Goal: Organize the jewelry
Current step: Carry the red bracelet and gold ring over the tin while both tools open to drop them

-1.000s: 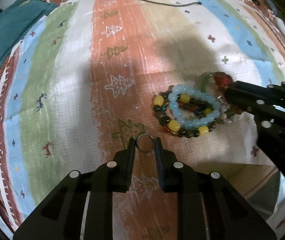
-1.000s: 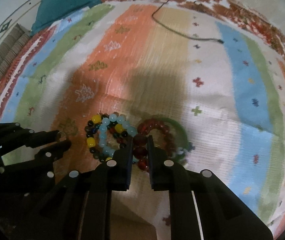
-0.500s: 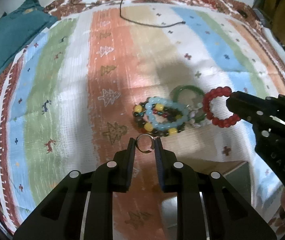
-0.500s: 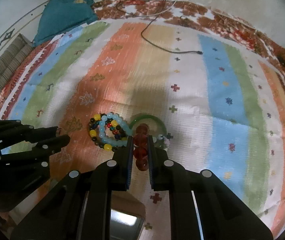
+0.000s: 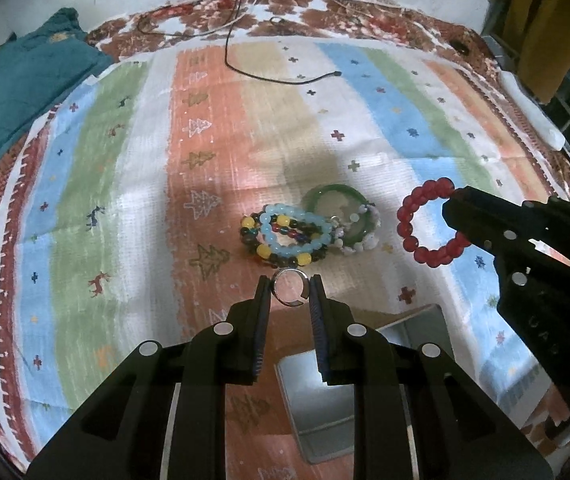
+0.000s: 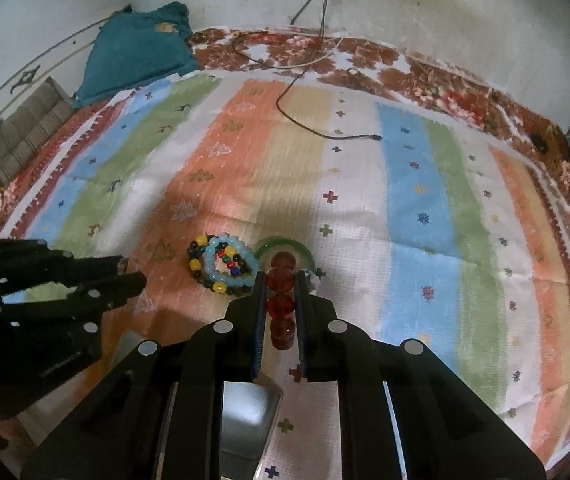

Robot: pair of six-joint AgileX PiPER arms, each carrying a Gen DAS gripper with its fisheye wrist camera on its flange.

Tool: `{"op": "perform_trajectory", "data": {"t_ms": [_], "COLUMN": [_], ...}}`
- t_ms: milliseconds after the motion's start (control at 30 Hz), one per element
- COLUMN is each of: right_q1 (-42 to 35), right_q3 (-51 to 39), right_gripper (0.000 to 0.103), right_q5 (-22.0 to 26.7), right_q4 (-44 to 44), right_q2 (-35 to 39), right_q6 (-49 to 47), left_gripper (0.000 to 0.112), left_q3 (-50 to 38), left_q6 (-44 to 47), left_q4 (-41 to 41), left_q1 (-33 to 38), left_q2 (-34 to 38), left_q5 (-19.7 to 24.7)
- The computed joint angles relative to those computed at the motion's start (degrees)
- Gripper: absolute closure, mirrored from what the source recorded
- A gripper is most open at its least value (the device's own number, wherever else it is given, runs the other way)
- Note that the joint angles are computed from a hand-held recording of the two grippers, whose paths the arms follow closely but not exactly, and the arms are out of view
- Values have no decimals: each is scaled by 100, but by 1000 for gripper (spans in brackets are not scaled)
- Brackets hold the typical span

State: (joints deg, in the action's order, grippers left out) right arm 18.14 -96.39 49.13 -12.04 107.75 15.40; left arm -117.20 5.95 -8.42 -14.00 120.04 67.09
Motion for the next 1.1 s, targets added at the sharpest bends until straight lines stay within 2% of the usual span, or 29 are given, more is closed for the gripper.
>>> {"op": "perform_trajectory", "data": {"t_ms": [533,1100], "right_q1": [435,726], "right_q3": [1195,2266], "right_gripper": [89,89], "right_q5": [-418,-686], "right_q4": [-337,-293], "right_q2": [-1071,-1983], "right_q6": [351,540], "left_gripper": [93,93], "left_q3": [1796,2815], "left_q6": [179,246], "left_q4": [-250,-312], "left_q1": [-162,-201], "left_q2": [-1387,-2102], "left_q5": [-908,-1322]}}
